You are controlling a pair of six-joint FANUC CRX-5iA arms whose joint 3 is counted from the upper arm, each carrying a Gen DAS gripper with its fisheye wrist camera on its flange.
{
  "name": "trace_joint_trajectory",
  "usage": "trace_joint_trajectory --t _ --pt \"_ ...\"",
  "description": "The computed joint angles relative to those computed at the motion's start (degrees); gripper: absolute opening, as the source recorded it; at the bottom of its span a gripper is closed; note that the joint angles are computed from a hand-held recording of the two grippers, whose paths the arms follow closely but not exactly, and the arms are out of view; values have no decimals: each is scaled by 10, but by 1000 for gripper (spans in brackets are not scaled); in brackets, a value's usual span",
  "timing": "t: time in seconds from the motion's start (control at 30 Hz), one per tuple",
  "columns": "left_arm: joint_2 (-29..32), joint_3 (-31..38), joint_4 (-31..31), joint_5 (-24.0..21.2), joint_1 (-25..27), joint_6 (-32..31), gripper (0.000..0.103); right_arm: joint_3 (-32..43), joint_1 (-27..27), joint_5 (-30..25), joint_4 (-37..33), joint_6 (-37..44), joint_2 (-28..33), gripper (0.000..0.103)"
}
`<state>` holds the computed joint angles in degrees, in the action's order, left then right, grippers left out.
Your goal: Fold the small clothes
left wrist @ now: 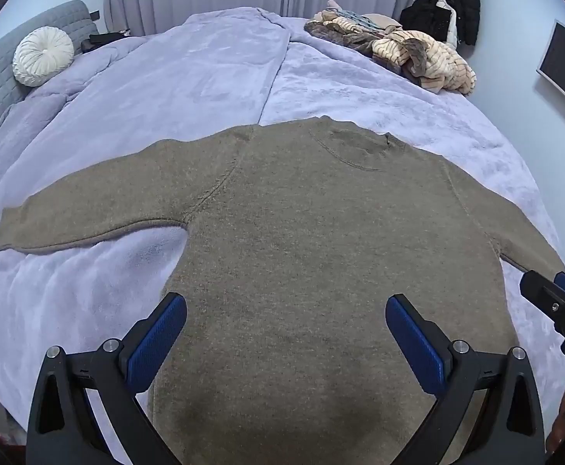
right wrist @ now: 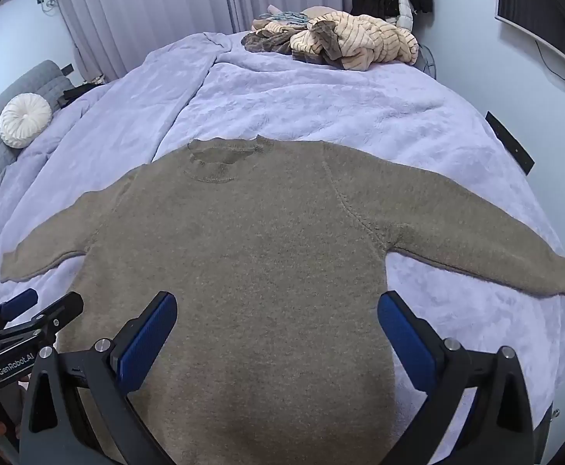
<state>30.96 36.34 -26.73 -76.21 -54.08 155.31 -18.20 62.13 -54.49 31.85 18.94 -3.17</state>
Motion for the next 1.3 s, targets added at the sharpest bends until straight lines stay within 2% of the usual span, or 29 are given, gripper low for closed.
trace_joint_trajectory --t 0.07,0.2,0.3,0.47,1.3 --pt "8 18 -13 -23 -7 -9 103 1 0 -1 -5 4 -2 103" --pt "6 14 3 -20 -4 -9 103 3 5 -16 1 5 -4 103" --pt "5 16 -7 -34 -9 3 103 3 1 -11 -3 7 -4 103" --pt "5 12 -5 -34 -10 24 103 -1 8 -18 6 7 -6 103" --pt "12 16 -3 -45 -11 24 103 -7 5 -11 0 -5 -2 103"
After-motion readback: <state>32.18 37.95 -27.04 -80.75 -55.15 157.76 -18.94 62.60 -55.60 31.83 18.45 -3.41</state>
